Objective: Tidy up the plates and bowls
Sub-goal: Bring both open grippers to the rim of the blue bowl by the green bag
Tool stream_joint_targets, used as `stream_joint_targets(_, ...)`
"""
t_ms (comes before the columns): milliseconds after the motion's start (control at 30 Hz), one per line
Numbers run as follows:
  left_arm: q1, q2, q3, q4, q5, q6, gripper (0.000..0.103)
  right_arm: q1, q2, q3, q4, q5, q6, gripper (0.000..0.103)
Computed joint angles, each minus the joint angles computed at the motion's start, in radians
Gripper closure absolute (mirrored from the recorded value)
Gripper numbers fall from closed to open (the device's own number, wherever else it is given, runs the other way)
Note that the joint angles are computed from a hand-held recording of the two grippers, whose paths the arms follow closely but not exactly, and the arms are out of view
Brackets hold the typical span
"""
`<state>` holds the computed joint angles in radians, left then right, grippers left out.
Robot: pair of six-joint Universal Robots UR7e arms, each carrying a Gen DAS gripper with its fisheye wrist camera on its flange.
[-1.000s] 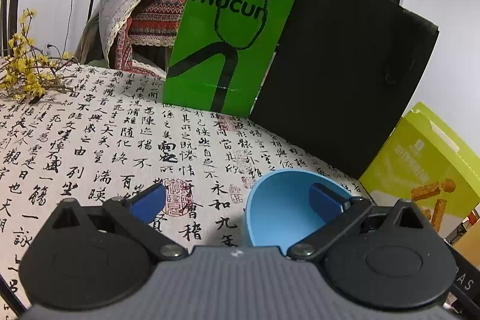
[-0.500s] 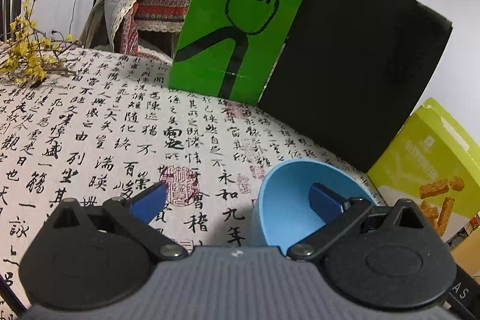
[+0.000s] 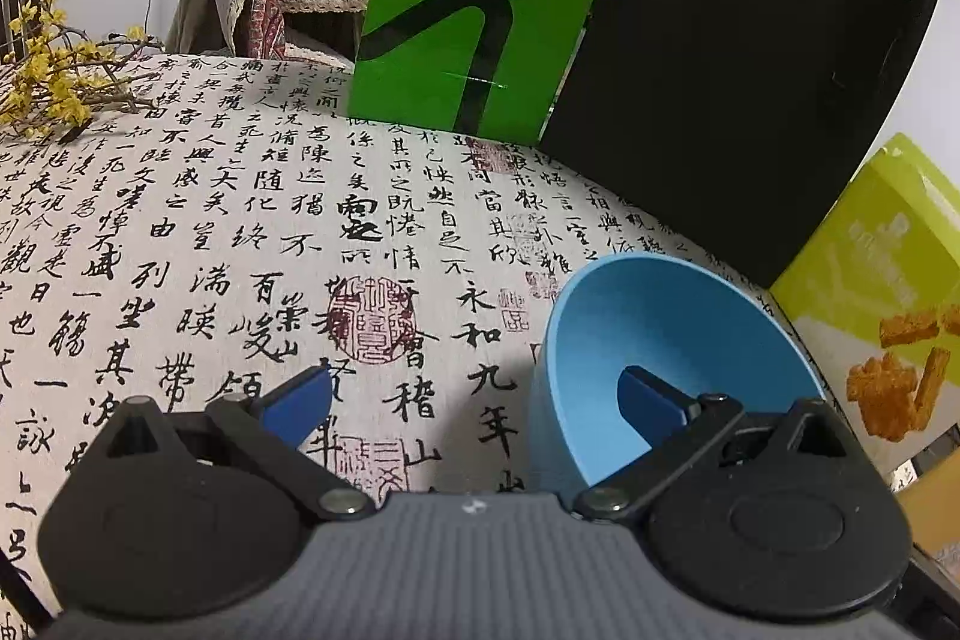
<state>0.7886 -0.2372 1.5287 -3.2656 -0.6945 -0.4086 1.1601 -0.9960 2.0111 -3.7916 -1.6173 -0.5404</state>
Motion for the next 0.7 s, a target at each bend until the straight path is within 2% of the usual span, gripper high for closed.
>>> stream_joint_targets(400,-0.007,0.013,-0.014,0.036,0.02,0.029,0.0,0.002,0.003,-0.004,0.018,-0.017,0.004,0.017)
stream_joint_targets(700,-0.014,0.026,-0.018,-0.015,0.032,0.081,0.001,0.0,-0.007,0.003,0.041,-0.003,0.024,0.033)
